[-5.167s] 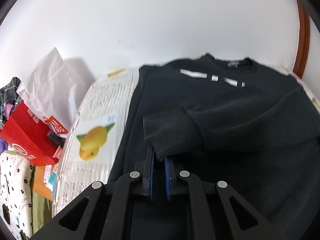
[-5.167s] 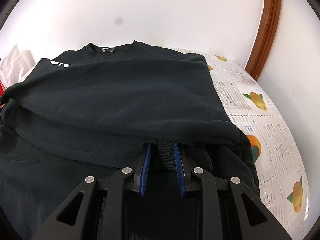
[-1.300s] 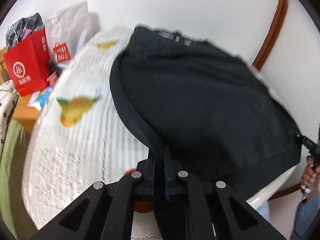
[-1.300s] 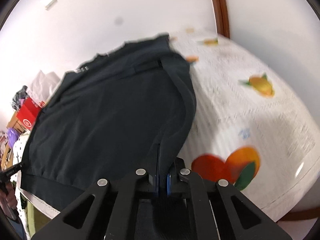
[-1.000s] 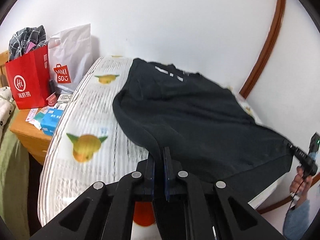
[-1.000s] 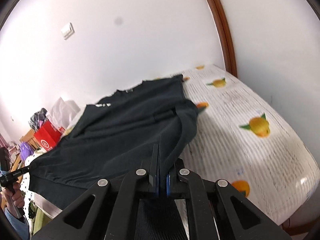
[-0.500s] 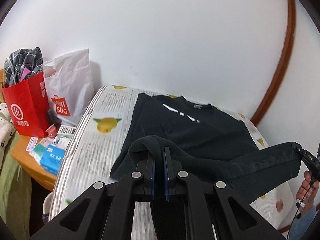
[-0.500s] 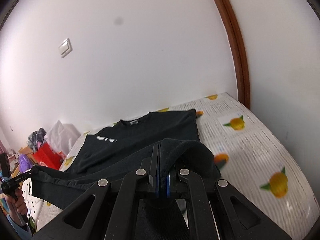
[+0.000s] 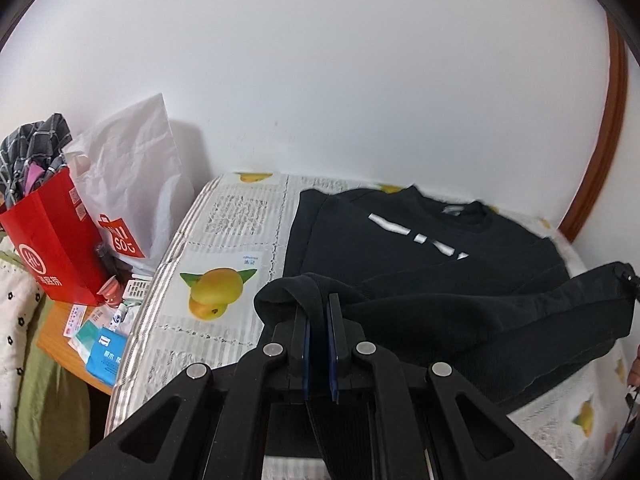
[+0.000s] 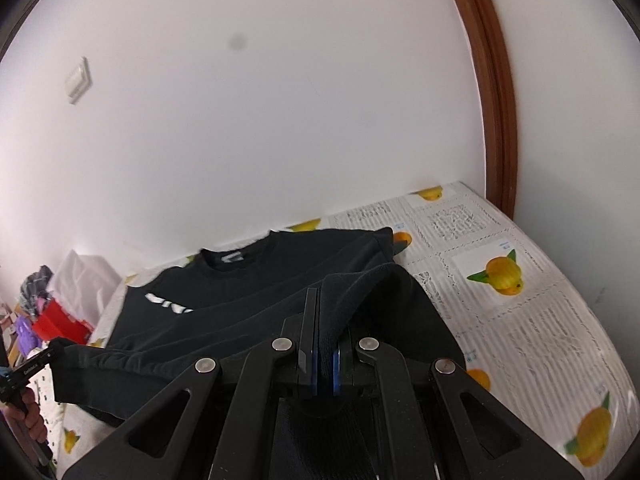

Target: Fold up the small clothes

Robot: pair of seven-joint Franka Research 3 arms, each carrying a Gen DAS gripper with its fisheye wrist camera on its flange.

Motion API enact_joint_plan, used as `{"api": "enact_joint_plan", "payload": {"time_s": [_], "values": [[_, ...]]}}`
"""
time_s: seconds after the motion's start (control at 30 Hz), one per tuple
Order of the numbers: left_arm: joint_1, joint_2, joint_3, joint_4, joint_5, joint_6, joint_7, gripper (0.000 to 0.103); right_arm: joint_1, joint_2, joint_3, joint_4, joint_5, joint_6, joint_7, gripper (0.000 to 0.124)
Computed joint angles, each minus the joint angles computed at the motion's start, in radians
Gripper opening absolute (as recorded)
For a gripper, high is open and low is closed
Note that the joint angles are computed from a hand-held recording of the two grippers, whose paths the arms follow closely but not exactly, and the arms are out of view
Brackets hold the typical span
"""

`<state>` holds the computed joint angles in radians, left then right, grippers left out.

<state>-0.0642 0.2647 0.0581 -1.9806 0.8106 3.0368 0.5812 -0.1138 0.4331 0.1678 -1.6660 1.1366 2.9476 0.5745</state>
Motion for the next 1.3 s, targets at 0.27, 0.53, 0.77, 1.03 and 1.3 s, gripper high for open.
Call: {"api": "enact_joint_plan", "payload": {"time_s": [0.27,0.53,0.77,1.03,1.3], "values": [[0.042,0.115,-0.059,0.1,-0.161,-0.065,0.169,0.007,0.114,0.194,-0.129,0.173,-0.344,-0.018,0.344,0.004],[0.007,0.166,-0.033,0.143,-0.197,-0.093,0.218,0.011,0.235,0.322,-0.302,0.306,-0.641,-0.098,0.657,0.007],[0.067,0.091,-0.098,0.029,-0.292,-0.032,0.35,0.038,0.181,0.216,-0.237,0.171,-0.742,-0.086,0.638,0.043],[-0.047,-0.062,0.06,-0.21,-0.168,0.076,0.181,0.063,-0.046,-0.04,-0.001,-0.213,-0.496,0.069,0.311,0.048],[0.106,-0.091,-0.069,-0.295,-0.283,0.103,0.249,0.063,-0.081,-0.035,-0.032,-0.209,-0.369,0.0,0.307,0.054]]}}
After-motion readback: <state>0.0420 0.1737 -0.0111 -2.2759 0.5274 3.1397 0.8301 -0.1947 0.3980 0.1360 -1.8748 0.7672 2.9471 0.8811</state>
